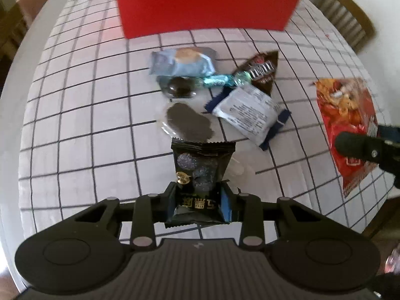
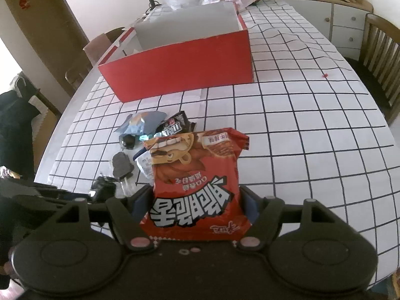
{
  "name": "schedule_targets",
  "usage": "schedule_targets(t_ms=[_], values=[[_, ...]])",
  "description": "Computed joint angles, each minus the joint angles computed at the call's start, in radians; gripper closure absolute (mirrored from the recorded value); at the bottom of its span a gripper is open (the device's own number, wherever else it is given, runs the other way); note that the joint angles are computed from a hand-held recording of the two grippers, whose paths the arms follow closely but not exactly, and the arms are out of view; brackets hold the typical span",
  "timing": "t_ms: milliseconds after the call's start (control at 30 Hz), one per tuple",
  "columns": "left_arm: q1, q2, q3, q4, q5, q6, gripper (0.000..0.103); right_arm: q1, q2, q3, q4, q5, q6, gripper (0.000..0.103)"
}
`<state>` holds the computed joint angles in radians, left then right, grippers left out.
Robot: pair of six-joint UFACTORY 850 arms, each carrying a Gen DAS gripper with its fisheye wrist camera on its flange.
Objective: Organize snacks
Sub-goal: 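Lift the dark pack and red snack bag and carry both over the red box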
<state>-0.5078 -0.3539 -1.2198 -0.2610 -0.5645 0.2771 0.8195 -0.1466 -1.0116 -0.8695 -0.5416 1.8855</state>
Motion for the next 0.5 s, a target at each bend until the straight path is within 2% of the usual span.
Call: schedule_targets(t_ms=[500], values=[[0.016, 0.076, -0.010, -0.101, 0.025, -0.003, 0.069, -0.013, 0.025, -0.029, -0.069, -0.065, -0.006, 0.030]])
